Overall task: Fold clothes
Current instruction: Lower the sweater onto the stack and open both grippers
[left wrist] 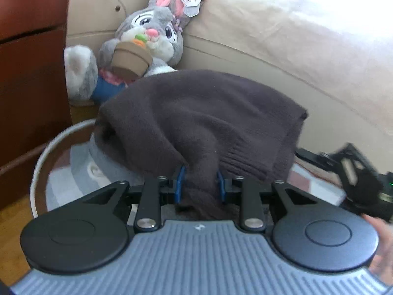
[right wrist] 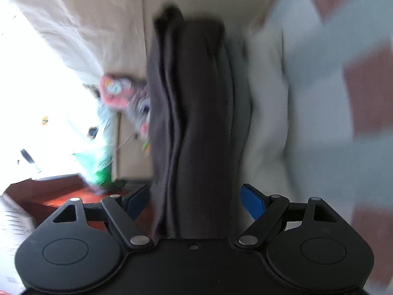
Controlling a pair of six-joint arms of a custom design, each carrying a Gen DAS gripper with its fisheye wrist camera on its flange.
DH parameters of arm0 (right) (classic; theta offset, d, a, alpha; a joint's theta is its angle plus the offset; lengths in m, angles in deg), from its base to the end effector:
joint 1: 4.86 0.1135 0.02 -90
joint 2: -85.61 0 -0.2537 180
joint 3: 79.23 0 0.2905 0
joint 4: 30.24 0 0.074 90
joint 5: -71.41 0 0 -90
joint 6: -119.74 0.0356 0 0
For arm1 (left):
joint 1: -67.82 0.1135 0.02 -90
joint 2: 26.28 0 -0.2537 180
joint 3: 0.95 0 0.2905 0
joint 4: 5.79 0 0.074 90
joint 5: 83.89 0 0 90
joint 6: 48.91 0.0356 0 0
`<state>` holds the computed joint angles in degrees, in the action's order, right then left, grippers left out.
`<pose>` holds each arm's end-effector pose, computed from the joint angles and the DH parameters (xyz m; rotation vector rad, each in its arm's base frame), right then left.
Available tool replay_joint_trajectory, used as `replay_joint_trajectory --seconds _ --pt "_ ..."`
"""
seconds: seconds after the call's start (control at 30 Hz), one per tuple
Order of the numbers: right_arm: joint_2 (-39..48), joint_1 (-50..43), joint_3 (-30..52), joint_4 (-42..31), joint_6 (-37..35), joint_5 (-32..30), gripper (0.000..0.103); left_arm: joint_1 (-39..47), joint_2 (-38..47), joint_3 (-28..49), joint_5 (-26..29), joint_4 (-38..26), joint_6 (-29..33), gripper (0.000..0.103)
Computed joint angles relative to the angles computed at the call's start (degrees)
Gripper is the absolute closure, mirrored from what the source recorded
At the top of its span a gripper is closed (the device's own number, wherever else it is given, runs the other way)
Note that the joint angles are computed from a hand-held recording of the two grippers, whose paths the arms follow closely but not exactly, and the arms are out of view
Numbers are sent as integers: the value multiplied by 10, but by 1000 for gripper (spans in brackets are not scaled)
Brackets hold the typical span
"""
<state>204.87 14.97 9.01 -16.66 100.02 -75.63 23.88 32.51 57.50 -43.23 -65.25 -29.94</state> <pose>0.4433 0.1916 0.1571 0.1372 2.2568 1.8973 0.1829 -0.1387 0.2448 -0.7636 2.0304 0.0417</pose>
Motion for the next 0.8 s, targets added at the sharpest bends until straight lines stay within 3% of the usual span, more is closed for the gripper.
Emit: replay_joint_trajectory --seconds 0.13,0.2,0.27,0.3,0.37,0.43,0.47,0.53,0.6,0.63,0.67,0.7,0.77,0.8 --pt "61 3 90 5 17 22 17 -72 46 39 -27 -95 -230 73" --pt "69 2 108 -17 -4 14 17 -103 48 19 -39 -68 -317 70" --pt "63 -5 106 -57 -54 1 17 -108 37 -19 -30 19 -289 59" --pt "59 -10 100 -77 -80 -6 17 -103 43 -26 -21 43 -274 58" --pt "70 -11 109 -84 -85 -3 17 -85 76 -17 2 48 -259 57" --pt "77 -5 113 -68 -94 -6 55 -64 83 -33 33 98 -230 48" --pt "80 -2 121 -76 -116 -11 63 -53 81 -49 50 134 -214 42" --pt "88 10 177 -171 -224 30 62 -35 81 -88 64 218 -207 33" --pt "113 14 220 -180 -208 50 43 -18 100 -112 67 275 -229 31" --pt "126 16 242 -185 -198 60 36 -9 105 -126 75 307 -220 37" --pt "131 16 249 -172 -202 62 30 -4 106 -141 79 340 -197 62" --pt "136 17 254 -157 -207 63 38 -7 106 -142 68 340 -185 69" --pt "146 17 266 -128 -219 65 63 -25 106 -127 24 303 -176 72" --pt "152 17 274 -114 -225 66 65 -33 106 -121 6 290 -175 72"
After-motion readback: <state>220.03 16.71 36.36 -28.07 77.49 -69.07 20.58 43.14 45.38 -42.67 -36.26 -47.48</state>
